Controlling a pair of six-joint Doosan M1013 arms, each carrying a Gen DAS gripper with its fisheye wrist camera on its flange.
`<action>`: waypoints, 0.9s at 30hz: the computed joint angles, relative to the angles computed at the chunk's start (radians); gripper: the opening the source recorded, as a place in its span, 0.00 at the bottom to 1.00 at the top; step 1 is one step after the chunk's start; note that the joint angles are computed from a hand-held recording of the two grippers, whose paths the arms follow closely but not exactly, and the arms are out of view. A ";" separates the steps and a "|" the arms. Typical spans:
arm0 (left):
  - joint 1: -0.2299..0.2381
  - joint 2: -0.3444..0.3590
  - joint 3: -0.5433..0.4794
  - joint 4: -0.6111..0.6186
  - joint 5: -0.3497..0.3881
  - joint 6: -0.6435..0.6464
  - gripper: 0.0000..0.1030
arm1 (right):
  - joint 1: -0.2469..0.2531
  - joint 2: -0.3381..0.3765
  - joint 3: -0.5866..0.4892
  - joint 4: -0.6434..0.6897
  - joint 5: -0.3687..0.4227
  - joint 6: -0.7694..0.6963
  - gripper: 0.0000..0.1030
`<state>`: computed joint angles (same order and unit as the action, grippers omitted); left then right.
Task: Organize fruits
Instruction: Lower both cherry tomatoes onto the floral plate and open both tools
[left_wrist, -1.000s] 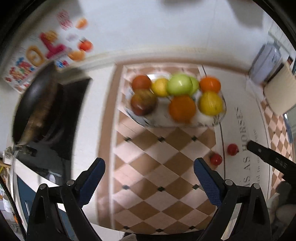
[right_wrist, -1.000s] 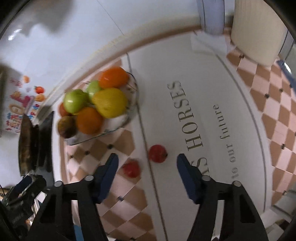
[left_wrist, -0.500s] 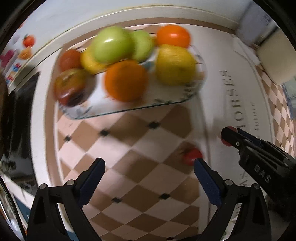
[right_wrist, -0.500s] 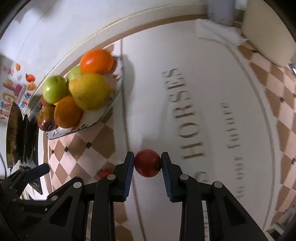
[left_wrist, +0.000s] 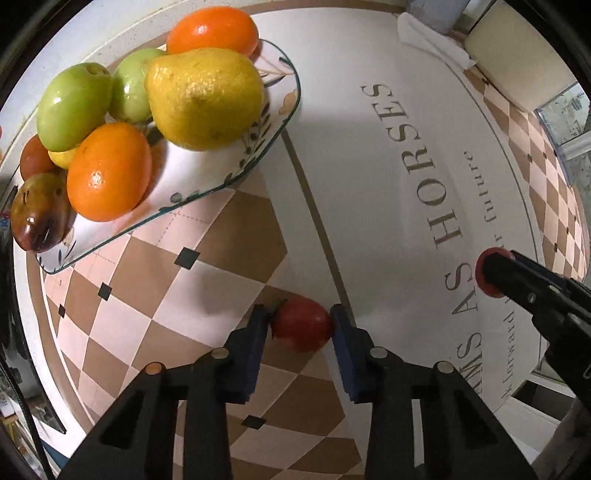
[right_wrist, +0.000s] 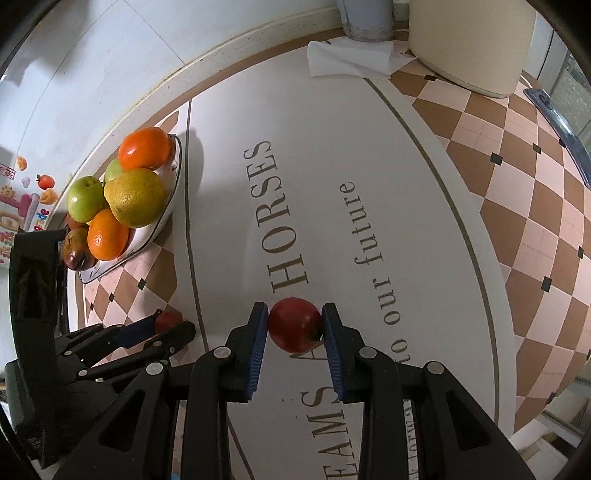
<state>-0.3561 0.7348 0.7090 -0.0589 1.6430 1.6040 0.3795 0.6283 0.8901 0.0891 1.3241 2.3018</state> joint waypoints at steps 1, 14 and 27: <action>0.001 -0.002 0.003 -0.005 -0.003 -0.005 0.30 | 0.001 0.000 -0.001 0.000 0.000 -0.004 0.32; 0.087 -0.021 -0.079 -0.081 -0.017 -0.099 0.29 | 0.013 0.022 -0.063 0.083 -0.048 -0.078 0.32; 0.201 0.128 -0.351 -0.192 0.093 -0.360 0.29 | 0.012 0.246 -0.392 0.316 -0.043 -0.078 0.32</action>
<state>-0.1550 0.8624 0.3575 -0.2509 1.7363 1.2443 0.3913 0.8739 0.4985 0.4055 1.2816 2.2242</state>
